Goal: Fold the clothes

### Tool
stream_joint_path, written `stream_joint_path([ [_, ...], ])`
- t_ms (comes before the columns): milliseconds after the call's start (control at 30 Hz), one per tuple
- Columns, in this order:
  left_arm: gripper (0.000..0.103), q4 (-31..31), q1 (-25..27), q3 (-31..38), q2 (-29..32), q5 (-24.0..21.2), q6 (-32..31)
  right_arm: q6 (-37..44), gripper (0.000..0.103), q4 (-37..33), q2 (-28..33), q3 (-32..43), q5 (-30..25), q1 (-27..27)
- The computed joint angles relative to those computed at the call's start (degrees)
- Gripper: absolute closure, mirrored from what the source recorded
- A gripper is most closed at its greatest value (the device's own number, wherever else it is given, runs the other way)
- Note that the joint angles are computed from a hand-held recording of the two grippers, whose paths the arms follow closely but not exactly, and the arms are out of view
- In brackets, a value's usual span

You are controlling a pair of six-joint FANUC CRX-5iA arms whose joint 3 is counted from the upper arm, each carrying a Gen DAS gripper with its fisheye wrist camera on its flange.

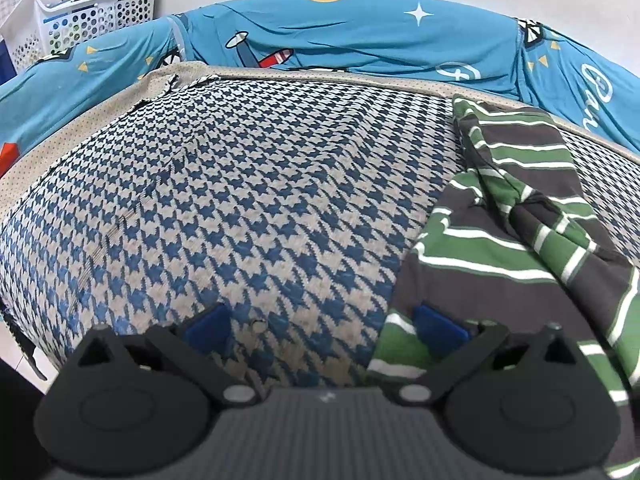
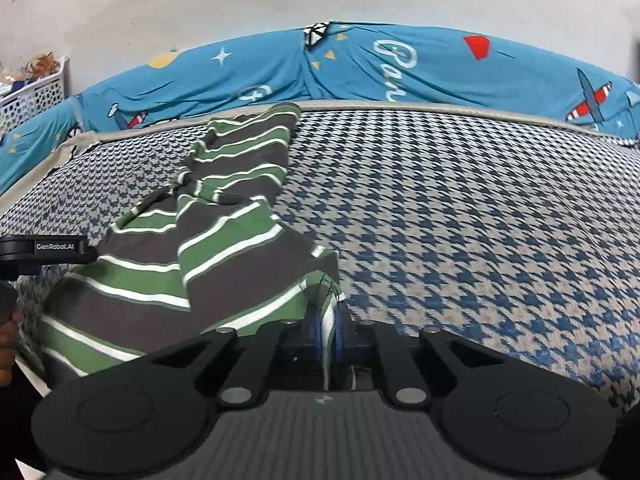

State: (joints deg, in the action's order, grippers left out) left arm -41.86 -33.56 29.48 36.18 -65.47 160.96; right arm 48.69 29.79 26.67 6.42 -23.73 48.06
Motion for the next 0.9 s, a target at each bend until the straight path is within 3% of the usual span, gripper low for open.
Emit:
stream_joint_path([
  [567,0.0,0.36,-1.23,-3.47,-2.69,1.25,0.19,-1.69,0.092,-1.23,2.24,3.22,-3.13,0.27],
  [900,0.0,-0.08,-1.09,-4.18,-3.74,0.88,2.14,1.91,0.094,-3.79,0.39,2.27,0.22,0.49],
])
